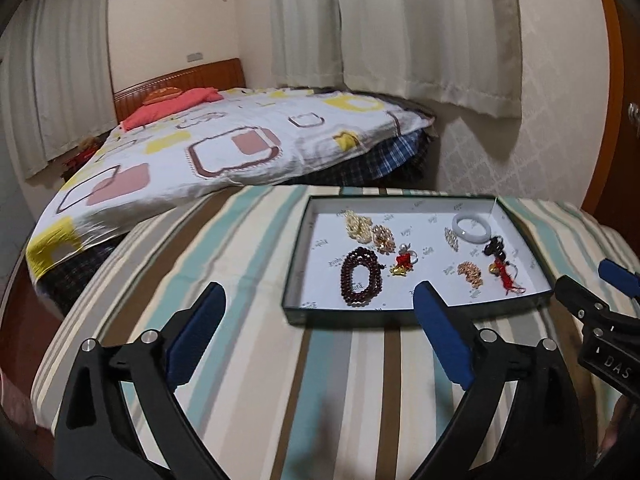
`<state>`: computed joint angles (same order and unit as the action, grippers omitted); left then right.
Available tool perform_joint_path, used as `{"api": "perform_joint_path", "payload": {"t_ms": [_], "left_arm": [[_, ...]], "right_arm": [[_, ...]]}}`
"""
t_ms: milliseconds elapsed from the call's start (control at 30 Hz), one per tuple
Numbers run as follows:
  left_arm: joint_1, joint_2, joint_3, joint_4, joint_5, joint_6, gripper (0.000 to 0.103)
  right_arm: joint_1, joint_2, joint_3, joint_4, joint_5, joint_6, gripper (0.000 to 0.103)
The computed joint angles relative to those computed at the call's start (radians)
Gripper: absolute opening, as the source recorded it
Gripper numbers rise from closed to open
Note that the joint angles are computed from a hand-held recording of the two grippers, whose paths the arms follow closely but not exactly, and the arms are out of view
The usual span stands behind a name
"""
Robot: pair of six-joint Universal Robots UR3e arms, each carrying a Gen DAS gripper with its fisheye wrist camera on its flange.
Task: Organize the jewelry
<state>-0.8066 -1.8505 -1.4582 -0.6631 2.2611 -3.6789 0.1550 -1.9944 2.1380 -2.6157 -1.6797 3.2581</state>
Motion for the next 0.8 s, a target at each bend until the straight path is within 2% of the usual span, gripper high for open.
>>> {"api": "perform_joint_path", "payload": {"t_ms": [200,333,500,800], "left_arm": [[-0.082,0.102,-0.036,-0.063,0.089,-0.053,0.097],[-0.14,0.154,-0.048,-0.114,0.148,-0.097,0.098],[-0.195,0.191,-0.037,-0.195,0.204,-0.155,0.099],[-0.259,0.22,-0.036,-0.252,0.258,-0.211,0.099]], "right_arm": [[0.042,-0.151,-0.013,0.104,-0.03,0.037,0.078],[0.11,-0.213,-0.038,0.151,-0.104,0.059,0.079],[0.172,-0.242,-0.072,0.194,-0.165,0.084,0.08],[0.266,-0.266,-0.077,0.204,-0.257,0.118,0.081]]}}
